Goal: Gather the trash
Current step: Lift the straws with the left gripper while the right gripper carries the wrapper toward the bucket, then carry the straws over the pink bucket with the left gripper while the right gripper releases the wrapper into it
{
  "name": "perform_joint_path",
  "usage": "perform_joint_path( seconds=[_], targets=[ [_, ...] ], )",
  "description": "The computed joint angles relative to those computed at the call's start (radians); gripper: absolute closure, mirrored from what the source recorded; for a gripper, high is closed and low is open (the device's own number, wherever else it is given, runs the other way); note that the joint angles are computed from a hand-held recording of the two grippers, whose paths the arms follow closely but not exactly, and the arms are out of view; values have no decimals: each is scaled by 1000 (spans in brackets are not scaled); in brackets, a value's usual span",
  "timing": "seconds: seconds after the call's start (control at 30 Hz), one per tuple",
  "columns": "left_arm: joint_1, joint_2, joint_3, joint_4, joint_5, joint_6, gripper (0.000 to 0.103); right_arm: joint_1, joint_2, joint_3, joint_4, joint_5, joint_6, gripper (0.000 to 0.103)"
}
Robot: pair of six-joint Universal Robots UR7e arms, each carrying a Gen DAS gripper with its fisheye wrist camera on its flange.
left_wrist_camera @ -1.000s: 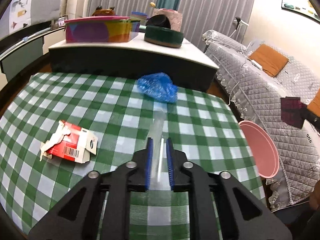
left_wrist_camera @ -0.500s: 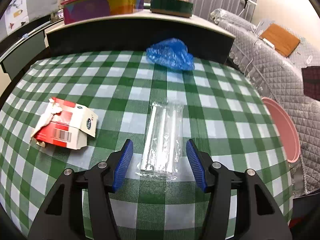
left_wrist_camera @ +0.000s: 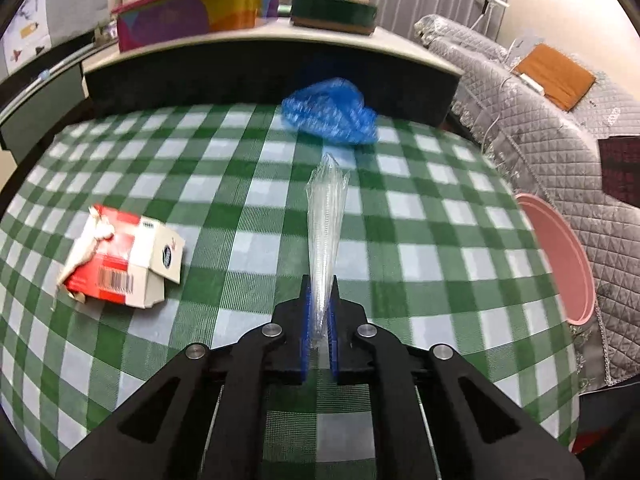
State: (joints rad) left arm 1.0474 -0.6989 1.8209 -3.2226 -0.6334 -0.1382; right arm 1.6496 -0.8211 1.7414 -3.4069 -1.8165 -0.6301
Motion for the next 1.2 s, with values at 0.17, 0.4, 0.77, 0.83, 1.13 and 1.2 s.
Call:
perform_joint_path(
  seconds=[0.17,0.4,0.77,0.83,1.13,1.2],
  targets=[
    [-32,0,8,-64,11,53,96,-1,-7,5,-2,5,5,95],
    [-75,3,12,-146,21,124,96,-3,-18,10,-4,12,16,95],
    [-121,26,-16,-172,25,162,96,-12,-42,7,-22,16,34,95],
    [-131,35,-25,-167,29,162,96,-16,-50,2,-17,11,49,95],
    [-158,82,-97,-112,13,173,96,-23,-68,-33,-28,-41,42,95],
    [-163,98,-121,-97,7,177,96,-27,-70,-41,-31,-47,43,95]
  ],
)
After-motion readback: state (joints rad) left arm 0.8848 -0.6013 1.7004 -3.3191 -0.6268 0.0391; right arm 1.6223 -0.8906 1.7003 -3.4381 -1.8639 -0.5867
